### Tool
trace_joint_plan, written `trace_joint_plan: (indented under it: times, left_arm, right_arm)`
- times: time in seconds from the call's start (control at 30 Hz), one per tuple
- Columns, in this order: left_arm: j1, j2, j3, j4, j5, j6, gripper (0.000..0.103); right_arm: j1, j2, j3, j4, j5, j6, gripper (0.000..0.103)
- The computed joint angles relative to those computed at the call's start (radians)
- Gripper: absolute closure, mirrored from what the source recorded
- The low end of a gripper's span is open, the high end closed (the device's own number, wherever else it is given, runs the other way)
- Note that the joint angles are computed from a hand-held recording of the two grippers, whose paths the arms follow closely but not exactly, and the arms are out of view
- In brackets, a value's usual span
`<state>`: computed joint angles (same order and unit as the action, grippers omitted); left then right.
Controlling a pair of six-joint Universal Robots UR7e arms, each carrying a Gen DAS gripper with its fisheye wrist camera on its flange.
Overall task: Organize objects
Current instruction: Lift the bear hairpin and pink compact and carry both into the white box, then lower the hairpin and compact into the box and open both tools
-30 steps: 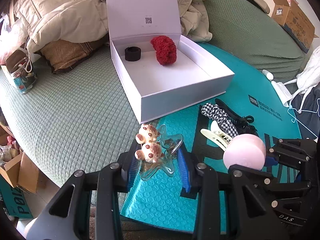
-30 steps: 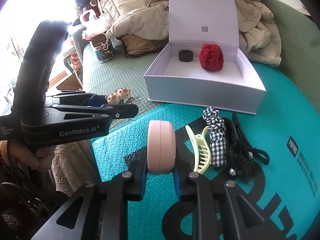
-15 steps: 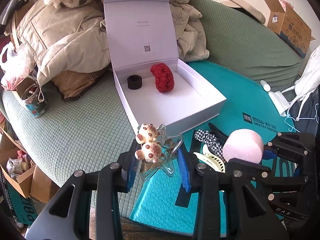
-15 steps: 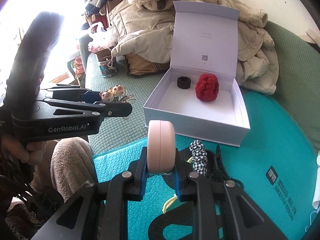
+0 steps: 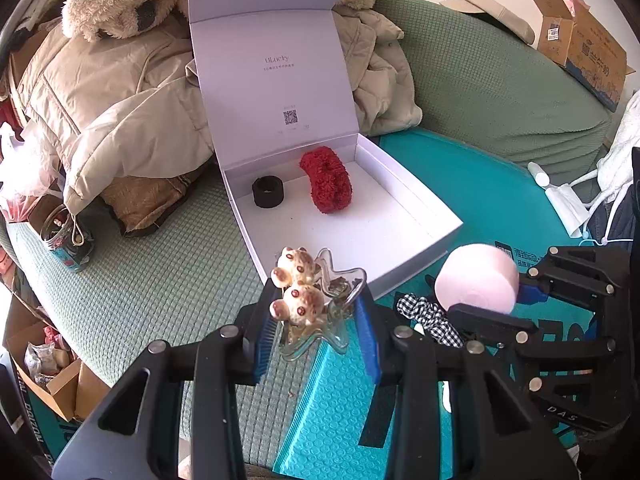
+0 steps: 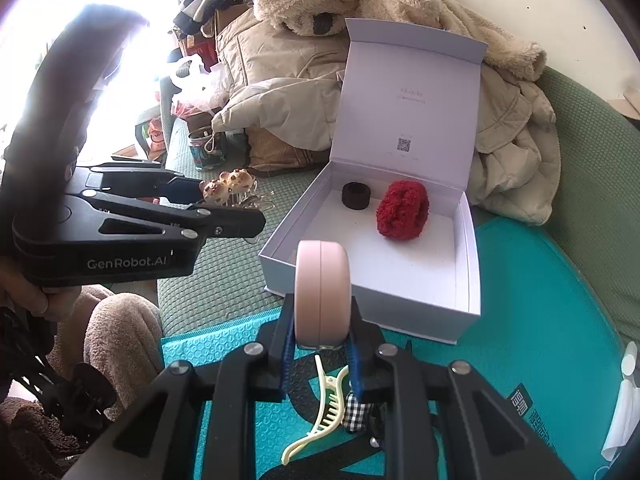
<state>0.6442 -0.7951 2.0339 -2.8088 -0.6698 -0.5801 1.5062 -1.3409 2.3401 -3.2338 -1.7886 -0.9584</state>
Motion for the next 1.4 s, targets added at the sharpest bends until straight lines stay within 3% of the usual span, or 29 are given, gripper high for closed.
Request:
trace_joint_plan:
  times: [0.73, 1.2, 1.4]
  left_arm:
    - [0.178, 0.135, -0.213, -0.04, -0.028, 0.243, 0.069]
    - [0.277, 0.21, -0.325, -0.151, -0.061, 0.444, 0.069]
    - [0.302, 0.248, -0.394, -0.181, -0.042, 0.553, 0.069]
  right_arm:
    - [-0.035, 0.183, -0.246, 0.074, -0.015, 0.032, 0.082]
    - [-0.042, 0.312, -0.414, 0.09, -0.058, 0.054, 0.082]
    - [-0.035, 0.368, -0.49, 0.086, -0.102, 0.057, 0.082]
